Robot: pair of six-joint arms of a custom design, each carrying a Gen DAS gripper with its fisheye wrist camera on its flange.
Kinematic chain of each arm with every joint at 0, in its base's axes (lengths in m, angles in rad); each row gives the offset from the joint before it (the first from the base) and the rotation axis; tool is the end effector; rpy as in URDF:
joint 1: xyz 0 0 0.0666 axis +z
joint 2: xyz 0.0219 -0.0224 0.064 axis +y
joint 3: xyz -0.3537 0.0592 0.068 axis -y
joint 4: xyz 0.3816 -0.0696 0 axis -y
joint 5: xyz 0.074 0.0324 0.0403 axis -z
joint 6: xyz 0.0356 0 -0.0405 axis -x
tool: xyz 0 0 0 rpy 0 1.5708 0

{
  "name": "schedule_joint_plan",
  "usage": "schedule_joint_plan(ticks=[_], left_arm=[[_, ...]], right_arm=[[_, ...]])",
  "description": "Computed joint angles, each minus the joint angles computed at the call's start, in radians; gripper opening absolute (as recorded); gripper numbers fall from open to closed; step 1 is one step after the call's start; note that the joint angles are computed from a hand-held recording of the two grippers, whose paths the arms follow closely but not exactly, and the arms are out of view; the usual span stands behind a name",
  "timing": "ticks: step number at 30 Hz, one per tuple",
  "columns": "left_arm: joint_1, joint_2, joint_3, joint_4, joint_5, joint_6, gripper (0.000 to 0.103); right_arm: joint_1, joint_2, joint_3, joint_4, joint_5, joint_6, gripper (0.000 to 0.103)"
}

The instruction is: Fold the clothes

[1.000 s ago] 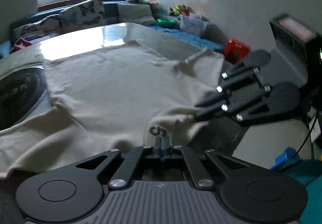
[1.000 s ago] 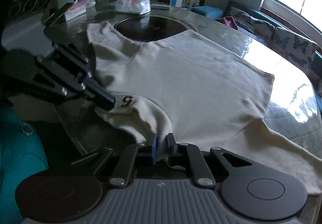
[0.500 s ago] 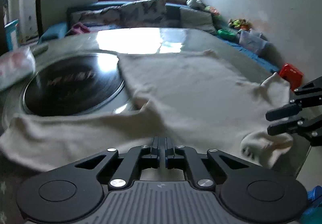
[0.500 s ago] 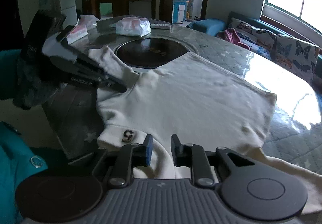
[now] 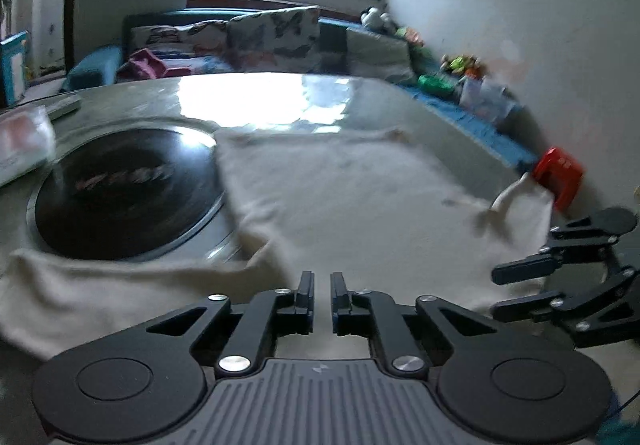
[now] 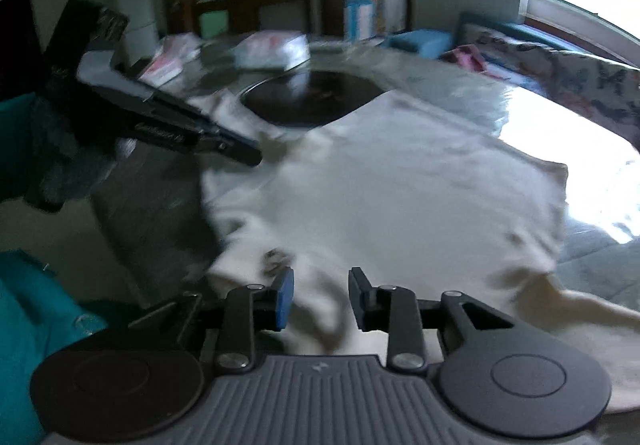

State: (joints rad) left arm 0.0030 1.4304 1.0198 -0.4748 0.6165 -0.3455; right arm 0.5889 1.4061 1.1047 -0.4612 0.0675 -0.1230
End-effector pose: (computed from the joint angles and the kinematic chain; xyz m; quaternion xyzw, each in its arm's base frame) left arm 0.4547 -0.0196 0.2581 0.2534 0.8670 -0.2259 0.3649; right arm 0.3961 0.2612 0.3016 -0.1992 0.8972 0.1079 0.3791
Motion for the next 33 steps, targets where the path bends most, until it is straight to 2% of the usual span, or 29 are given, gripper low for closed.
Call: schedule_joint_plan(ticks=[2,6,10,13,17,21,25,28,33], left_arm=[[-0.030,0.031,0.024,0.026,0.003,0.038,0.013],[-0.068,0.087,0.061,0.054,-0.040,0.089,0.022],[-0.067,0.106,0.060,0.065,-0.079,0.088,0.025],[-0.057,0.108,0.052,0.075,-0.094,0.088,0.025],[-0.047,0.106,0.052,0.072,-0.099,0.085,0.025],[-0.048,0.099,0.047,0.072,-0.104,0.075,0.030],[-0.068,0.084,0.032,0.089,-0.127,0.063,0.038],[-0.082,0.071,0.025,0.091,-0.134,0.059,0.040],[-0.112,0.034,0.010,0.090,-0.104,0.027,0.045]], right_arm=[[-0.019,0.003,0.003,0.014,0.044,-0.017,0.035],[-0.066,0.021,0.006,0.053,0.094,-0.060,0.040],[-0.108,0.056,0.012,0.084,0.105,-0.094,0.041],[-0.134,0.082,0.021,0.061,0.113,-0.115,0.041],[-0.152,0.059,-0.016,0.070,0.129,-0.136,0.041],[-0.139,-0.017,-0.072,0.080,0.165,-0.125,0.042],[-0.108,-0.073,-0.108,0.034,0.187,-0.111,0.043],[-0.081,-0.095,-0.138,0.005,0.203,-0.110,0.047],[-0.048,-0.138,-0.187,-0.026,0.263,-0.118,0.051]])
